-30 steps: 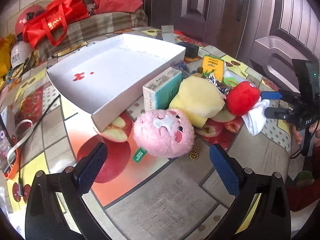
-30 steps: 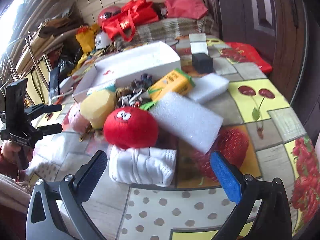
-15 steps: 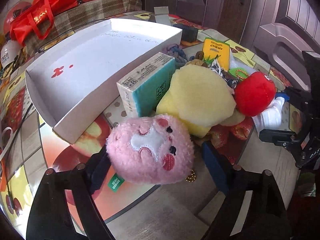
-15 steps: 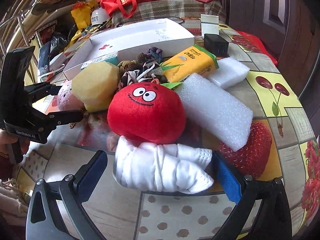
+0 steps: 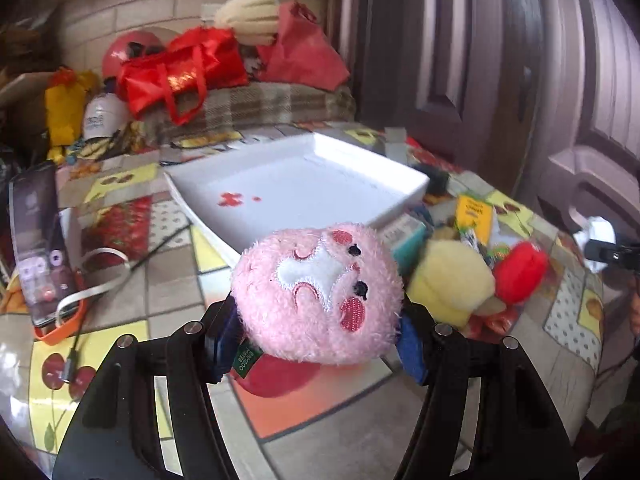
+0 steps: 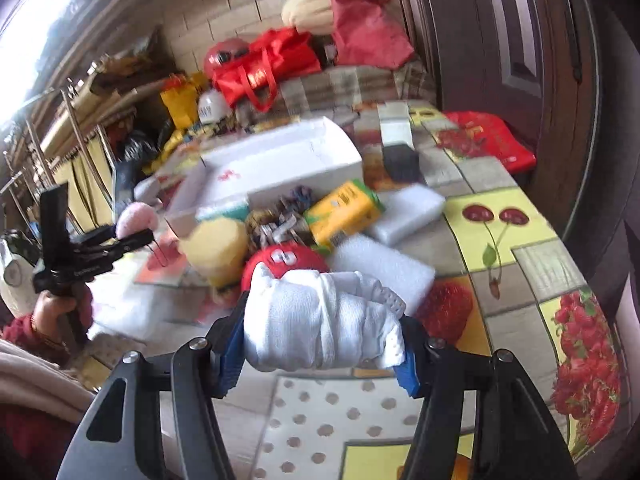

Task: Organize soft objects
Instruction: 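Grasp the pink plush toy with the left gripper while the right gripper grasps the white glove, then carry the pink toy and white glove into the white box and open both grippers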

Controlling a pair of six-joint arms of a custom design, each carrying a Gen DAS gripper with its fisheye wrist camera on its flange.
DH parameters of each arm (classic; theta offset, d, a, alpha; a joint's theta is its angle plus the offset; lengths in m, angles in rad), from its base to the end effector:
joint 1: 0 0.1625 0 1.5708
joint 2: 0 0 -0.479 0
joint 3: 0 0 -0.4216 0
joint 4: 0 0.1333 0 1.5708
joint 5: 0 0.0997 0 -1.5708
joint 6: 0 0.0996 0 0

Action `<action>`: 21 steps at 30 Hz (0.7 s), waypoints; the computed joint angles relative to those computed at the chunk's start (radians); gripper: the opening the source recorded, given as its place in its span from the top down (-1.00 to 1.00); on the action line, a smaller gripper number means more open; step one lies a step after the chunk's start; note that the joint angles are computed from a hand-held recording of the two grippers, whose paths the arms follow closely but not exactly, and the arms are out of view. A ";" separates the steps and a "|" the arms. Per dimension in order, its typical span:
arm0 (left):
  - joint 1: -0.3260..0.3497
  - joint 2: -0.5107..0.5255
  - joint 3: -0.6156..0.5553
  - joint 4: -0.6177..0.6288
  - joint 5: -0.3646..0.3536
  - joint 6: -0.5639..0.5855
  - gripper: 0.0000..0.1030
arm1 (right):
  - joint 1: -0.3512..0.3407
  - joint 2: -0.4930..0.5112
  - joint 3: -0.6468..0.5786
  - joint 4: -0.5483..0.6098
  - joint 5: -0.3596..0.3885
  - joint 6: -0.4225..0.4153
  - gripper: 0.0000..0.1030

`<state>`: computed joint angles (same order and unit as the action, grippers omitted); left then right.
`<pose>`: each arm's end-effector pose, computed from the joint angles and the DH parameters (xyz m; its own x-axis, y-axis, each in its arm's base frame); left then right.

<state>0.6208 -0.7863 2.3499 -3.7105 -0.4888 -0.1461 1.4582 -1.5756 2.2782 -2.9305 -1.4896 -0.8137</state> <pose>-0.2378 -0.4420 0.0950 -0.7566 0.0301 -0.6532 0.5781 0.4975 -0.6467 0.0889 -0.4720 0.3514 -0.7487 -0.5287 0.3999 -0.6628 0.5860 -0.4662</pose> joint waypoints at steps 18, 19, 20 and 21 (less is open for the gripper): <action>0.109 0.144 -0.236 -0.553 0.133 0.556 -0.27 | 0.199 0.469 -0.048 -0.484 0.005 0.197 -0.20; 0.115 0.147 -0.251 -0.576 0.138 0.585 -0.27 | 0.210 0.488 -0.055 -0.498 0.002 0.203 -0.20; 0.122 0.148 -0.263 -0.591 0.141 0.605 -0.27 | 0.218 0.503 -0.063 -0.507 0.005 0.211 -0.19; 0.126 0.147 -0.271 -0.601 0.144 0.615 -0.28 | 0.228 0.517 -0.070 -0.516 0.007 0.222 -0.19</action>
